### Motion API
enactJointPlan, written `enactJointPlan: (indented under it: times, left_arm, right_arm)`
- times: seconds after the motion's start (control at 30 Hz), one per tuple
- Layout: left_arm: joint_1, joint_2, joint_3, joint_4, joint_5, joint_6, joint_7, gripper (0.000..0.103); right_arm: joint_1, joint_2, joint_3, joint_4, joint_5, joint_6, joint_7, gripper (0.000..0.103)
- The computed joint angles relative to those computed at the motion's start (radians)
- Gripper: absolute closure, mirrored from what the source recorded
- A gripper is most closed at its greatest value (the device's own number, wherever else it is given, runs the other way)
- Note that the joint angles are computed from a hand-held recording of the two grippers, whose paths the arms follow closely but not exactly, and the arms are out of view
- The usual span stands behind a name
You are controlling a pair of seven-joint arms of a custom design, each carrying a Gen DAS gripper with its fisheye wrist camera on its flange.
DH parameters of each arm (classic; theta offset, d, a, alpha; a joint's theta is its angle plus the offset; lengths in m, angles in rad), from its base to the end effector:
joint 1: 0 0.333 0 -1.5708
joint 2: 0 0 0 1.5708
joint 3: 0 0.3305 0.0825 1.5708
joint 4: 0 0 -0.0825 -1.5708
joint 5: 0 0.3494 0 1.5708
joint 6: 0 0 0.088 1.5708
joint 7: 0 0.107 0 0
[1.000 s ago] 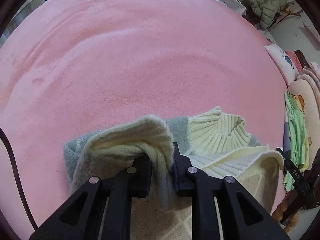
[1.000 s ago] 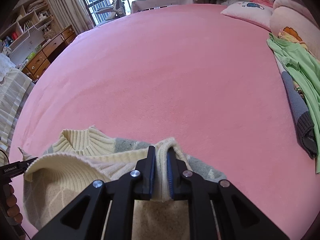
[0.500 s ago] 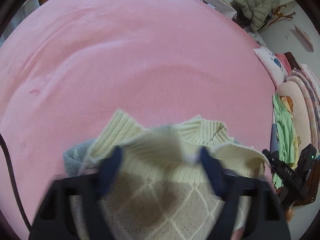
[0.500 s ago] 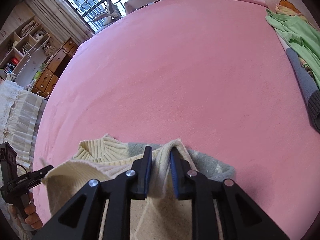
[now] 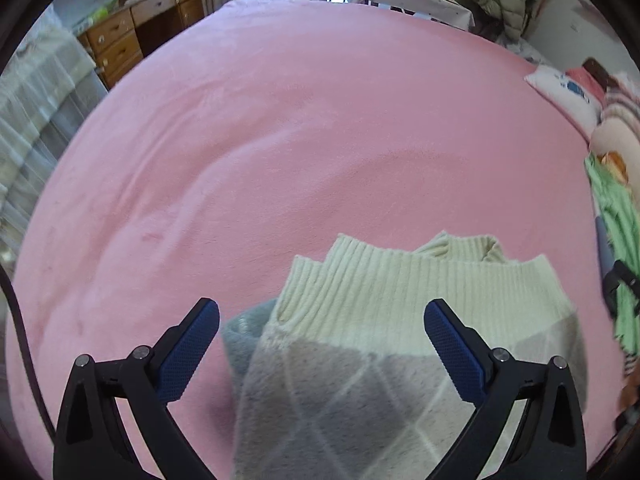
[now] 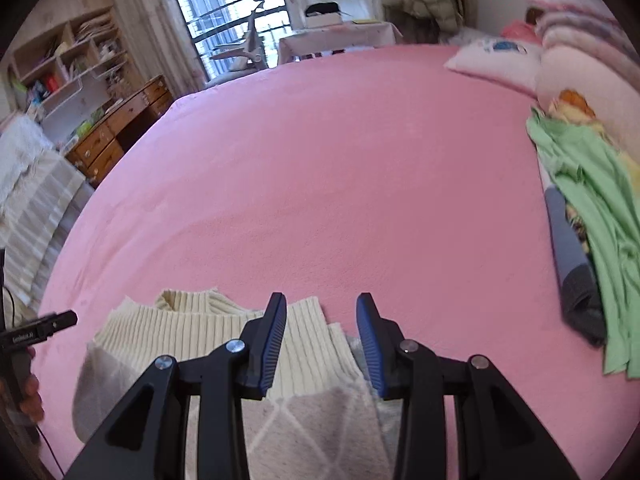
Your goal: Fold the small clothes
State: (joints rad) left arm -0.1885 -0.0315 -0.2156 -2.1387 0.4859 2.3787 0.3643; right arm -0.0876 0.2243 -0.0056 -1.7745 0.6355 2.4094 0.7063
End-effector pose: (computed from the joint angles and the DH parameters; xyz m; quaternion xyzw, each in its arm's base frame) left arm 0.4877 -0.2043 0.4795 -0.8347 0.4995 -0.1343 0.1888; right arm 0.6276 -0.0547 0.5050 -0.7849 0.5322 -0.1089 0.2980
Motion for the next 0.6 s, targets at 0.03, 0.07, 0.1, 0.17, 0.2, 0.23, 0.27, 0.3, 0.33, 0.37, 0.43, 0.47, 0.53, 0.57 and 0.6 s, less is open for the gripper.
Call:
enactJointPlan:
  times: [0.03,0.07,0.1,0.17,0.2,0.23,0.27,0.3,0.33,0.37,0.43,0.47,0.53,0.57,0.6]
  left_arm:
    - [-0.004,-0.006,-0.004,-0.006,0.012,-0.010,0.003,0.009]
    - [-0.009,-0.008,-0.010,-0.011,0.016,-0.012,0.010,0.011]
    - [-0.015,-0.014,-0.013,-0.021,0.011,-0.010,0.020,0.012]
    - [-0.025,-0.032,-0.021,-0.054,-0.002,0.012,0.034,0.017]
    - [-0.031,-0.028,-0.028,-0.064,-0.002,0.028,0.032,0.019]
    - [-0.038,-0.036,-0.034,-0.082,-0.005,0.035,0.032,0.022]
    - [-0.043,-0.045,-0.040,-0.099,0.000,0.042,0.022,0.025]
    - [-0.049,-0.057,-0.045,-0.121,-0.003,0.053,0.017,0.033]
    - [-0.055,-0.073,-0.047,-0.149,-0.024,0.073,0.023,0.039]
    - [-0.059,-0.088,-0.050,-0.175,-0.038,0.096,0.020,0.042]
    - [-0.066,-0.145,-0.063,-0.238,-0.063,0.131,-0.009,0.044]
    - [-0.066,-0.182,-0.072,-0.279,-0.069,0.157,-0.037,0.045]
    - [-0.059,-0.246,-0.097,-0.346,-0.059,0.207,-0.092,0.045]
    - [-0.055,-0.275,-0.114,-0.369,-0.054,0.218,-0.118,0.045]
    - [-0.048,-0.305,-0.132,-0.399,-0.044,0.235,-0.146,0.045]
  right_arm:
    - [-0.007,-0.009,0.001,-0.009,0.005,-0.013,-0.024,0.080]
    - [-0.009,-0.017,-0.002,-0.018,0.000,-0.024,-0.033,0.092]
    - [-0.011,-0.025,-0.005,-0.028,-0.004,-0.044,-0.043,0.094]
    - [-0.010,-0.056,-0.010,-0.081,-0.006,-0.053,-0.078,0.095]
    - [-0.012,-0.072,-0.015,-0.109,-0.001,-0.054,-0.104,0.095]
    - [-0.009,-0.090,-0.018,-0.140,-0.001,-0.056,-0.123,0.095]
    - [-0.007,-0.115,-0.022,-0.180,0.003,-0.064,-0.150,0.095]
    - [-0.006,-0.135,-0.030,-0.216,0.011,-0.066,-0.175,0.095]
    - [-0.002,-0.161,-0.036,-0.256,0.016,-0.065,-0.195,0.095]
    - [0.003,-0.183,-0.043,-0.287,0.021,-0.062,-0.210,0.095]
    - [0.011,-0.238,-0.061,-0.359,0.029,-0.057,-0.245,0.095]
    - [0.017,-0.261,-0.069,-0.388,0.026,-0.050,-0.251,0.095]
    - [0.029,-0.314,-0.083,-0.447,0.009,-0.028,-0.257,0.095]
    - [0.037,-0.351,-0.086,-0.492,-0.004,0.010,-0.265,0.095]
    - [0.046,-0.371,-0.094,-0.517,-0.003,0.028,-0.274,0.095]
